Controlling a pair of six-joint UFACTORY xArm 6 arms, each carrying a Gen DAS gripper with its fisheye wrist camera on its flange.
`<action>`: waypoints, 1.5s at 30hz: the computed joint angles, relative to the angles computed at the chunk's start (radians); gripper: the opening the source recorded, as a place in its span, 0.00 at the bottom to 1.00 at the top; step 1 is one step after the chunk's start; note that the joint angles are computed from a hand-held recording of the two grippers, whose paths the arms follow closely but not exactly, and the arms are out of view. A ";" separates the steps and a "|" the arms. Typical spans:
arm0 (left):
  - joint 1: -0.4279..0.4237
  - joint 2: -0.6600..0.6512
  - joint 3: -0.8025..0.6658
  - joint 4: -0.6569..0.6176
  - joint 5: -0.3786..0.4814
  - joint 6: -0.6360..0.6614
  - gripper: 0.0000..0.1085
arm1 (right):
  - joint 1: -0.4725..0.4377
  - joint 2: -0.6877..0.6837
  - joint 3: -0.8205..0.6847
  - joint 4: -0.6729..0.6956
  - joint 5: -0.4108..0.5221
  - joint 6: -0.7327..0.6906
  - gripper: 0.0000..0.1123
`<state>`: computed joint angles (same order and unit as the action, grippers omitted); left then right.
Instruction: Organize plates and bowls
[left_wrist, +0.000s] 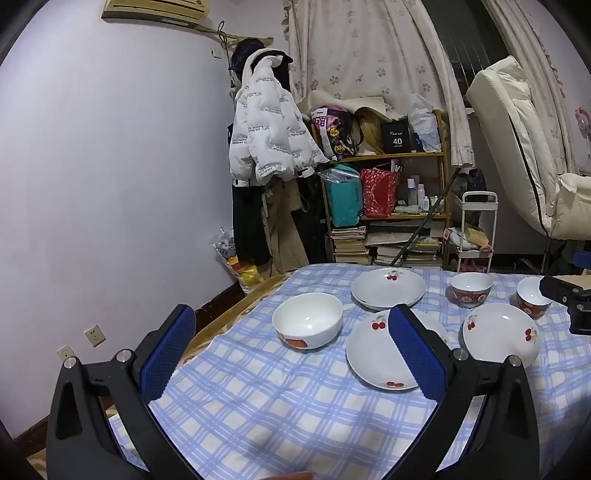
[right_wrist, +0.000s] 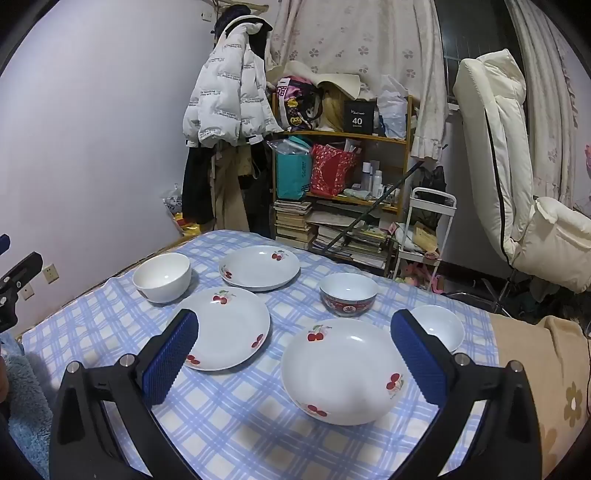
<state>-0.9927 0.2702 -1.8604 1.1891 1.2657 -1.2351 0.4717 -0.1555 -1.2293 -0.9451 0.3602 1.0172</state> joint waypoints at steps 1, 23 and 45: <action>0.003 0.001 0.000 -0.001 -0.007 0.002 0.94 | 0.001 0.000 0.000 -0.001 0.003 -0.003 0.92; -0.012 -0.022 0.040 0.072 0.007 -0.059 0.94 | 0.000 0.000 -0.001 -0.020 0.002 0.014 0.92; -0.016 -0.013 0.040 0.071 0.010 -0.062 0.94 | -0.001 0.003 -0.002 -0.020 0.001 0.015 0.92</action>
